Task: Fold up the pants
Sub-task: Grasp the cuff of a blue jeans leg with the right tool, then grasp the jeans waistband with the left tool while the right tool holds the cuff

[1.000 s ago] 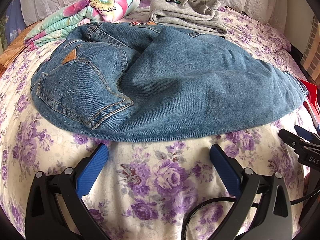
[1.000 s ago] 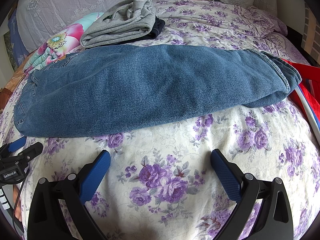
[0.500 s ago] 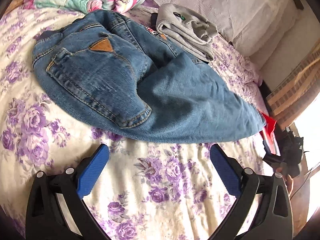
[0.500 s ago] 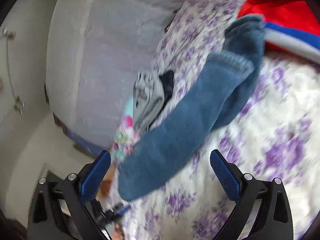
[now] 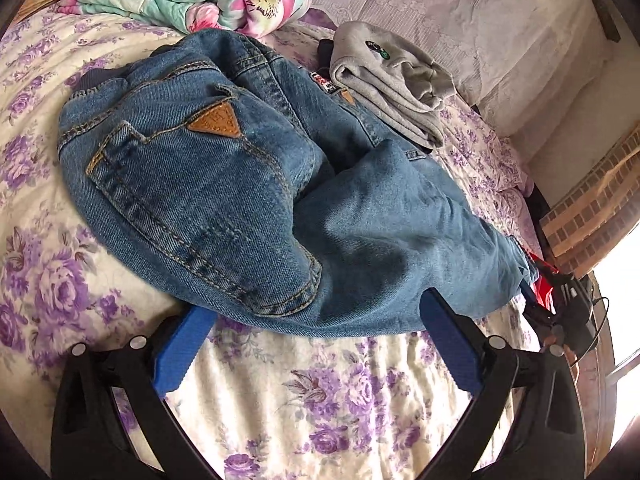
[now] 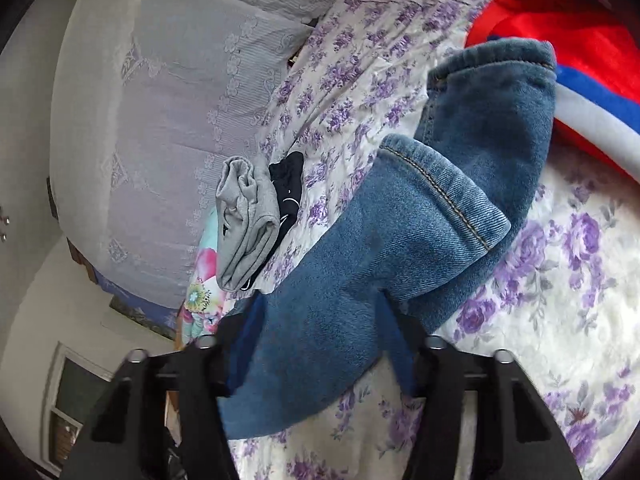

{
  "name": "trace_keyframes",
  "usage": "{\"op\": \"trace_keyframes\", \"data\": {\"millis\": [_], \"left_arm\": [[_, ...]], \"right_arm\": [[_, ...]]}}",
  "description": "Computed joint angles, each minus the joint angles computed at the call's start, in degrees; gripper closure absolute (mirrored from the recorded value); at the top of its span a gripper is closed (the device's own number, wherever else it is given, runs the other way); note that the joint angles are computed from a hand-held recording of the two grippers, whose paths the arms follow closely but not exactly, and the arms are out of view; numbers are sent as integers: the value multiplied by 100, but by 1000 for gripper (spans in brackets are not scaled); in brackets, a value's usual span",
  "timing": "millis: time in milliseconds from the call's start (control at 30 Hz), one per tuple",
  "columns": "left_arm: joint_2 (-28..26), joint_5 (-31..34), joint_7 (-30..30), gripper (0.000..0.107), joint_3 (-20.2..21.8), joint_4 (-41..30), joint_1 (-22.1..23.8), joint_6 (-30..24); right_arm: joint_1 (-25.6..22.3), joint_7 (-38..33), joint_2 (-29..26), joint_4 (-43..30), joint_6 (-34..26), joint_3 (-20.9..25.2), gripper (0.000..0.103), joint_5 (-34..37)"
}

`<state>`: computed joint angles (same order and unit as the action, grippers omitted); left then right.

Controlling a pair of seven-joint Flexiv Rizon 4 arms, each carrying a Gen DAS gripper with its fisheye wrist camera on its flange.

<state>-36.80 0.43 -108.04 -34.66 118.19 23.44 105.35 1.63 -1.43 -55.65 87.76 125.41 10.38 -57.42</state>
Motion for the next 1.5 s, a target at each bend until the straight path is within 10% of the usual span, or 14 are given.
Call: {"op": "trace_keyframes", "data": {"millis": [33,200,233,267,300,533,600,667,733,1000,1233,1433,1500], "left_arm": [[-92,94,-37,9,-249,77,245,174],[-985,1181,-512,9,-1431,290,1466,1140],[-1040,1306,-601,9,-1469,300,1522,1219],[-1031,1359,-677,9,-1441,265,1491,1221],[-961,1389,-743,9,-1359,257,1430,1210],[-1050,1978,-1287,9,-1289,288,1506,1538],[-1184,2246,-1479,9,-1368,340,1655,1737],[-1324,2504,-1693,9,-1481,375,1830,1856],[-1442,2705,-1944,9,-1587,447,1997,2015],[-1411,2749,-3210,9,-1718,745,2481,2282],[-414,1687,-3445,9,-703,215,1686,1074],[-256,1083,-2872,9,22,-169,1016,800],[-268,978,-2817,28,250,-168,834,1025]], "right_arm": [[165,-366,118,172,206,-155,103,404],[364,-1331,666,902,399,-307,99,987],[315,-1260,664,1015,354,-221,74,1077],[273,-1186,609,1086,391,-127,27,1255],[201,-1059,527,1109,469,-14,20,1413],[-311,115,-69,193,80,349,31,108],[-375,628,-222,-171,-247,369,47,-526],[-125,374,-53,21,-196,94,89,-148],[146,-337,163,410,377,-131,97,609],[318,-1344,565,1482,1435,-132,97,1768],[746,-2189,814,1878,1991,-423,97,2959],[364,-1507,544,1669,1906,-209,97,2394],[376,-1413,545,1632,1787,-252,97,2326]]}}
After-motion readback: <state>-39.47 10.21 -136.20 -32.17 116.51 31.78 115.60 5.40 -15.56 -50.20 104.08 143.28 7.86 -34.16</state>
